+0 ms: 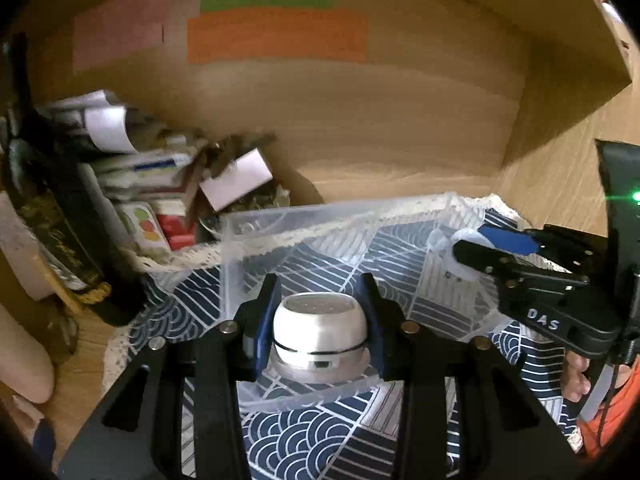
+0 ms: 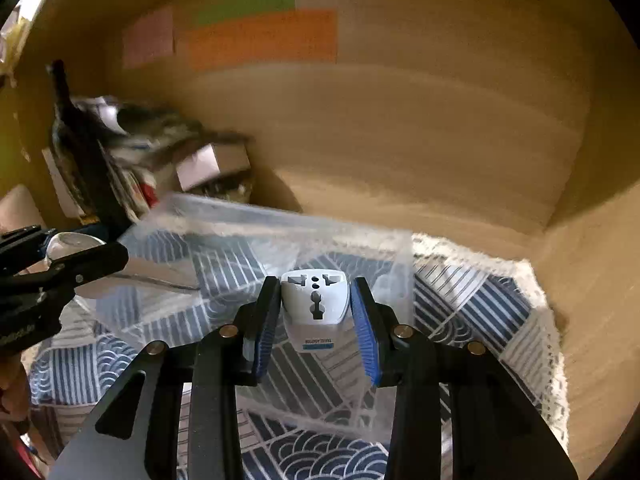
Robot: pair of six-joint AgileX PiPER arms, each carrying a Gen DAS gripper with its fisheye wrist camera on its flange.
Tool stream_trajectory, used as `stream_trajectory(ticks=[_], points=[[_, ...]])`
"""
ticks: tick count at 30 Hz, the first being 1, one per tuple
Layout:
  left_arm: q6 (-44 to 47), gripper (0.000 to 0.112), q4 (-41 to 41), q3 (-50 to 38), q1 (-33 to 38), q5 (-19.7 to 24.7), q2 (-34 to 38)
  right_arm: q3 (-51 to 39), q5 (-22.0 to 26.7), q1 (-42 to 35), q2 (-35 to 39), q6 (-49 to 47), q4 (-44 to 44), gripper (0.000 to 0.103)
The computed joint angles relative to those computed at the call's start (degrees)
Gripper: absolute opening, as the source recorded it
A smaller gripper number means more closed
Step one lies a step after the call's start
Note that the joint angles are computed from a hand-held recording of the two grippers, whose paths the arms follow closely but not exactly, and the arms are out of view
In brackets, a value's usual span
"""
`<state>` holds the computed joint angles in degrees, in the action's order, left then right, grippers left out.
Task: Organize rigid objects
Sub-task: 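Lower the white device into the clear box with left tool while right drops adapter in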
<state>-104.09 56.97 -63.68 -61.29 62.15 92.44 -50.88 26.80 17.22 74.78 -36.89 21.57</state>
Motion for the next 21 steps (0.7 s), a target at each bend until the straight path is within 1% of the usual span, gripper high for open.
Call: stream_trajectory(ticks=[4, 6, 8, 10, 12, 14, 15, 16, 18, 19, 20, 21], points=[[-0.21, 0.039, -0.74, 1.19, 2.23, -3.00, 0.80, -0.72, -1.03, 1.24, 3.53, 3.28, -3.53, 0.033], [0.12, 0.039, -2.10, 2.54, 4.26, -6.26, 0.57, -0.91, -1.09, 1.65, 4.71, 3.76, -4.11, 0.033], [0.35, 0.039, -3.10, 3.23, 5.54, -8.12, 0.59, -1.62, -1.03, 2.12, 6.14, 4.65, -5.05, 0.033], [0.30, 0.039, -2.92, 3.13, 5.56, -8.06, 0.94, -1.83, -1.06, 2.75, 6.80, 6.67, -7.41, 0.033], [1.34, 0.039, -4.04, 2.51, 5.63, -8.07, 1.01, -1.51, -1.28, 2.94, 6.39, 7.01, -7.92, 0.033], [1.01, 0.039, -4.17, 2.29, 5.05, -7.14, 0.58, -1.68, -0.27, 2.82, 5.70, 6.66, -7.47, 0.034], [1.19, 0.039, -4.42, 1.81, 4.48, -5.91, 0.41, -1.60, -0.28, 2.86, 5.25, 7.00, -7.75, 0.035], [1.21, 0.041, -4.46, 1.57, 3.90, -5.05, -0.03, -1.30, -0.34, 2.91, 4.30, 7.47, -8.21, 0.036], [0.38, 0.051, -4.12, 1.44, 2.27, -3.25, -1.26, -0.70, 0.22, 2.21, 1.76, 6.16, -6.58, 0.040], [0.01, 0.058, -3.89, 1.25, 1.43, -1.95, -1.66, -0.54, 0.93, 1.47, 0.55, 4.49, -4.81, 0.042], [-0.77, 0.063, -3.17, 0.77, -0.32, 0.61, -2.02, -0.10, 1.67, 0.47, -1.25, 2.46, -2.63, 0.045], [-1.37, 0.066, -2.52, 0.13, -2.31, 3.50, -2.24, 0.58, 2.10, -0.47, -3.31, 0.74, -0.87, 0.047]])
